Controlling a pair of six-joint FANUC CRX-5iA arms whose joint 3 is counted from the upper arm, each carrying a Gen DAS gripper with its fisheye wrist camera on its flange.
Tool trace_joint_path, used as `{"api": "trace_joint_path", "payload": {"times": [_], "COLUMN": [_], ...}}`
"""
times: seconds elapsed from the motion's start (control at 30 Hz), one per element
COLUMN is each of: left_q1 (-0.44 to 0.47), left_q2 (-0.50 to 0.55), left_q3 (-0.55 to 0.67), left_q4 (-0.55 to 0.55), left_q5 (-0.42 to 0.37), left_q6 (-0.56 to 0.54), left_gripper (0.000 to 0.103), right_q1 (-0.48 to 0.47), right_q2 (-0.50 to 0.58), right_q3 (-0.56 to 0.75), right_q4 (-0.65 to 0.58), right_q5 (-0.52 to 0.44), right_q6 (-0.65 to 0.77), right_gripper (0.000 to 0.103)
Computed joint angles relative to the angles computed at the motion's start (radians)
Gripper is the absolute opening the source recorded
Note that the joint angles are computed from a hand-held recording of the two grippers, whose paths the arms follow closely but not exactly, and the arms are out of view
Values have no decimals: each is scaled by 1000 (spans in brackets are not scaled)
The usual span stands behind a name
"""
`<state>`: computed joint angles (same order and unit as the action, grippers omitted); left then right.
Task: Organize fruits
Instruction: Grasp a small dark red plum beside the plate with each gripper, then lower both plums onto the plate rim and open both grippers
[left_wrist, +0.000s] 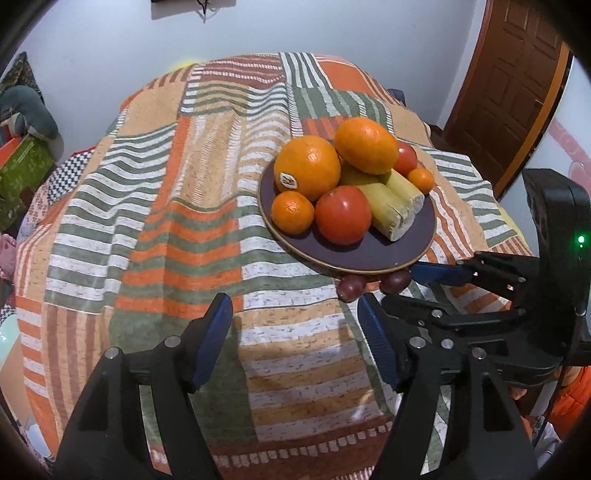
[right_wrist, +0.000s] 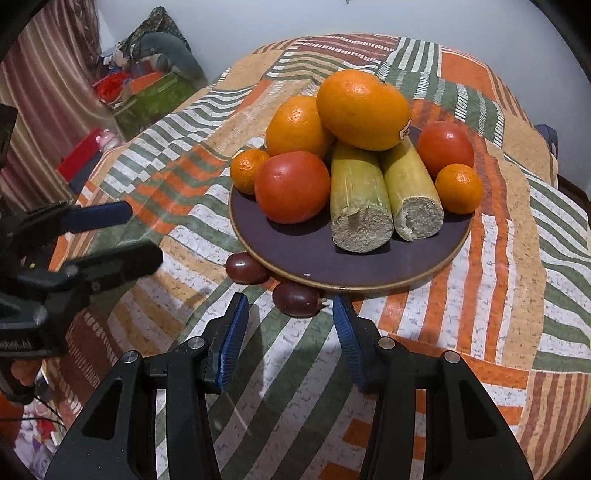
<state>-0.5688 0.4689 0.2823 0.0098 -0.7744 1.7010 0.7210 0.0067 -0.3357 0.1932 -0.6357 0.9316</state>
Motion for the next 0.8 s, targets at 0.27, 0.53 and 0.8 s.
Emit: {"api": "trace_joint_path", "payload": {"times": [0.27,0.53,0.8], "left_q1": [-11,-9,-28], "left_q2": [72,153,180], "left_q3": [66,141,187], "left_q4": [46,120,71], "left_q5": [-54,-109,-113], "left_q6": [-69,-90,-52], "left_gripper": [70,55,33], "right_q1": [-1,-26,-43], "right_q2": [-31,-118,-161], "right_q3": [-36,-112,-151], "right_q4": [26,48,105], "right_q5": [17,37,49], "right_q6": [-2,-65,-129], "right_gripper": [27,27,27]}}
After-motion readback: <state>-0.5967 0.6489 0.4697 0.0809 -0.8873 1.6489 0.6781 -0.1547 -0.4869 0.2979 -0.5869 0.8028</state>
